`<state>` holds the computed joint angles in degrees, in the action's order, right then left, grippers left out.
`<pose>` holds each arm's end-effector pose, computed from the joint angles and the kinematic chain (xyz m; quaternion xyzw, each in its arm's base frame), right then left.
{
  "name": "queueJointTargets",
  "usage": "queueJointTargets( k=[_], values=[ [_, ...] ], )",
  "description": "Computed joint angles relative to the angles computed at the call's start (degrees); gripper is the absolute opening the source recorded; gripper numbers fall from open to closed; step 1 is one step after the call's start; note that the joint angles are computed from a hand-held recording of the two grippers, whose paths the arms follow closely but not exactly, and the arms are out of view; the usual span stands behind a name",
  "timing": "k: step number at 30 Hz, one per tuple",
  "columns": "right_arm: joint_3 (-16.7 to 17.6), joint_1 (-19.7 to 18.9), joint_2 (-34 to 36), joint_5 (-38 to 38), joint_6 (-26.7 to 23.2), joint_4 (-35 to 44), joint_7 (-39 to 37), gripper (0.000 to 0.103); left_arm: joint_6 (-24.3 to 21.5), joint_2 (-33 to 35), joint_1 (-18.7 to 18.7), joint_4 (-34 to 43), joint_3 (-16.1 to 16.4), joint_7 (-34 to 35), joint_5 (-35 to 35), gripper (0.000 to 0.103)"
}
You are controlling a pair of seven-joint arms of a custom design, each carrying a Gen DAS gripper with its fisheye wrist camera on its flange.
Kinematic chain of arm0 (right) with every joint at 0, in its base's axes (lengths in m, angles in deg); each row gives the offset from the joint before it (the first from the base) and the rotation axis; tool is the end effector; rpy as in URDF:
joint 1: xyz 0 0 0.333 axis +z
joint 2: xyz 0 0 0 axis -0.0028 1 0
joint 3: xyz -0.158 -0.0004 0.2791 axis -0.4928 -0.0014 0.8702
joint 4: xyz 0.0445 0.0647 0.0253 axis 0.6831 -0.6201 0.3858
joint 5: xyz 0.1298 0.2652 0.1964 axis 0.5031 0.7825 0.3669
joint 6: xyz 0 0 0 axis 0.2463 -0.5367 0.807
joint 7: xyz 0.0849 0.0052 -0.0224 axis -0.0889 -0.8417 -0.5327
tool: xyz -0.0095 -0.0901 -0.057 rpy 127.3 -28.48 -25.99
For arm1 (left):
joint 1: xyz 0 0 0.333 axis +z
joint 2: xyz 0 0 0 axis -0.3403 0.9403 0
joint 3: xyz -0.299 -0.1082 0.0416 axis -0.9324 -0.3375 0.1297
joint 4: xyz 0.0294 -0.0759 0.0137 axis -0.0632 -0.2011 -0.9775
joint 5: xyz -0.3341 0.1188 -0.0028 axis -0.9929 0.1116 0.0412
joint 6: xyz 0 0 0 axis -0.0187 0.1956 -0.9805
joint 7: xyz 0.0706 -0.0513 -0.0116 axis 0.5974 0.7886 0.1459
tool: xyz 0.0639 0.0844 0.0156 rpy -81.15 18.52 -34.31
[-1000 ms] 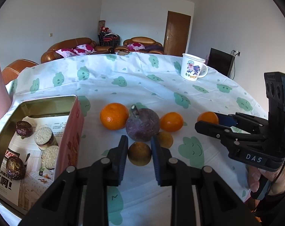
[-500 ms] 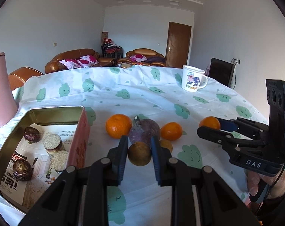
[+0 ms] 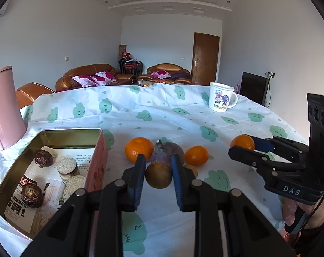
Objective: Organize fruits
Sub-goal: 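Lift the small yellow fruit and the orange off the cloth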
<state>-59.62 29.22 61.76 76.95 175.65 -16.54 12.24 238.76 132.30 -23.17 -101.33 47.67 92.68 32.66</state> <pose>0.6341 0.1818 0.4023 -0.6156 0.5813 -0.3560 0.3953 0.6967 -0.3093 0.4220 -0.3950 0.7601 -0.4743 0.2032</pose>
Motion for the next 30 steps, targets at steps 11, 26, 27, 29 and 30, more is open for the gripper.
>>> queueJointTargets(
  k=[11, 26, 27, 29, 30],
  values=[
    [3.23, -2.17, -0.32, -1.22, 3.74, -1.1, -1.08, 0.042, 4.31, -0.69, 0.34, -2.07, 0.75, -3.57, 3.01, 0.027],
    [7.77, -5.49, -0.69, -4.54, 9.1, -3.2, -1.0, 0.042, 8.78, -1.66, 0.56, -4.4, 2.42, -10.39, 9.19, 0.027],
    [7.94, -5.62, -0.68, -4.76, 9.46, -3.31, -0.97, 0.042, 9.26, -1.82, 0.44, -4.61, 2.78, -10.94, 9.58, 0.027],
    [8.27, -5.87, -0.67, -5.19, 10.15, -3.5, -0.93, 0.042, 10.3, -2.15, 0.13, -5.09, 3.63, -12.1, 10.48, 0.027],
    [8.46, -6.0, -0.67, -5.41, 10.53, -3.65, -0.87, 0.042, 10.65, -2.29, -0.04, -5.24, 4.01, -12.65, 11.02, 0.027]
  ],
)
